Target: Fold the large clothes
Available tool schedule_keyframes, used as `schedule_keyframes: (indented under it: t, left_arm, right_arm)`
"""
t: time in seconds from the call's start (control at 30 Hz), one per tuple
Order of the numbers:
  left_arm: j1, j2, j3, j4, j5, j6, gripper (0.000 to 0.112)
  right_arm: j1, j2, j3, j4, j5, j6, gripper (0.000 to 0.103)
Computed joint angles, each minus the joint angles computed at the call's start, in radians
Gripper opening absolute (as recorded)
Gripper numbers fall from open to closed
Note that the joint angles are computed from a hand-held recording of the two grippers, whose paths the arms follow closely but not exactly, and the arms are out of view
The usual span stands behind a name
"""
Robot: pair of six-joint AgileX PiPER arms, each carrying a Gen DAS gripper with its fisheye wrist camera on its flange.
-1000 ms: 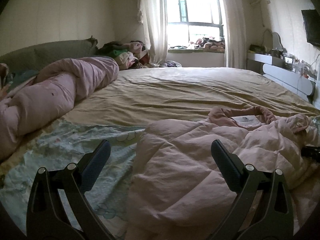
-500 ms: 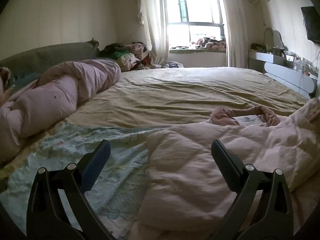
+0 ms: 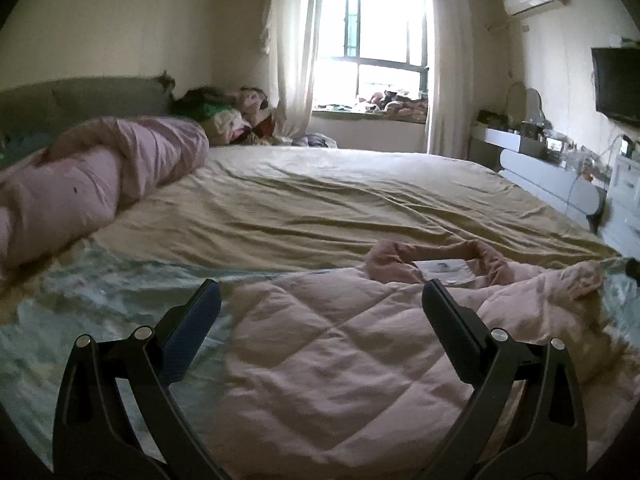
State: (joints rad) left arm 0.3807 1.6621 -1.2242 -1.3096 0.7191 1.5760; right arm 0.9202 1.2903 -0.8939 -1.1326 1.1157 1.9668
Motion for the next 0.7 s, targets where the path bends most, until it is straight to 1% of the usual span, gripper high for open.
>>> schedule_keyframes:
  t: [0.03,0.07,0.1,0.13,0.17,0.2,0.23,0.27,0.3,0.33,0.43,0.47,0.53,0.6,0.63,0.7]
  left_arm:
    - [-0.019,0.008,-0.008,0.031,-0.005,-0.043,0.094]
    - [-0.047,0.022,-0.011,0.067,-0.024,-0.088,0.094]
    - [-0.066,0.026,0.0,0.076,-0.049,-0.098,0.091]
    - [-0.084,0.032,0.009,0.087,-0.071,-0.107,0.087]
    - [-0.111,0.047,0.01,0.132,-0.091,-0.141,0.085]
    - [-0.12,0.052,0.016,0.155,-0.097,-0.153,0.082]
    - [-0.14,0.061,0.025,0.184,-0.119,-0.16,0.081]
    - [-0.163,0.063,0.046,0.189,-0.166,-0.138,0.081]
    - [-0.17,0.064,0.057,0.186,-0.182,-0.125,0.081]
    - [-0.181,0.074,0.052,0.216,-0.193,-0.149,0.082]
    - [-0.211,0.111,0.034,0.318,-0.234,-0.226,0.086]
    - [-0.216,0.116,0.037,0.324,-0.245,-0.229,0.087]
    - [-0.219,0.135,0.042,0.329,-0.26,-0.228,0.089]
    - [-0.234,0.141,0.032,0.381,-0.281,-0.279,0.092]
    - [-0.235,0.14,0.023,0.412,-0.279,-0.312,0.093]
    - [-0.218,0.132,0.0,0.432,-0.234,-0.335,0.093]
  right_arm:
    - [-0.013,0.021,-0.026,0.004,-0.039,-0.034,0.099]
    - [-0.04,0.07,-0.069,0.039,-0.104,-0.108,0.099]
    - [-0.054,0.126,-0.108,0.069,-0.129,-0.164,0.099]
    - [-0.063,0.18,-0.148,0.089,-0.128,-0.2,0.099]
    - [-0.067,0.246,-0.18,0.112,-0.127,-0.23,0.099]
    - [-0.073,0.273,-0.192,0.131,-0.132,-0.242,0.099]
    - [-0.095,0.309,-0.194,0.167,-0.155,-0.245,0.099]
    - [-0.115,0.323,-0.189,0.188,-0.186,-0.24,0.099]
    - [-0.14,0.327,-0.163,0.192,-0.236,-0.216,0.099]
    - [-0.149,0.332,-0.151,0.19,-0.253,-0.205,0.099]
    - [-0.162,0.409,-0.218,0.253,-0.226,-0.297,0.099]
    - [-0.16,0.42,-0.222,0.258,-0.223,-0.299,0.099]
    - [-0.168,0.43,-0.199,0.252,-0.256,-0.272,0.099]
    - [-0.176,0.443,-0.209,0.255,-0.255,-0.283,0.099]
    - [-0.175,0.44,-0.214,0.255,-0.249,-0.288,0.099]
    - [-0.162,0.385,-0.175,0.224,-0.262,-0.234,0.099]
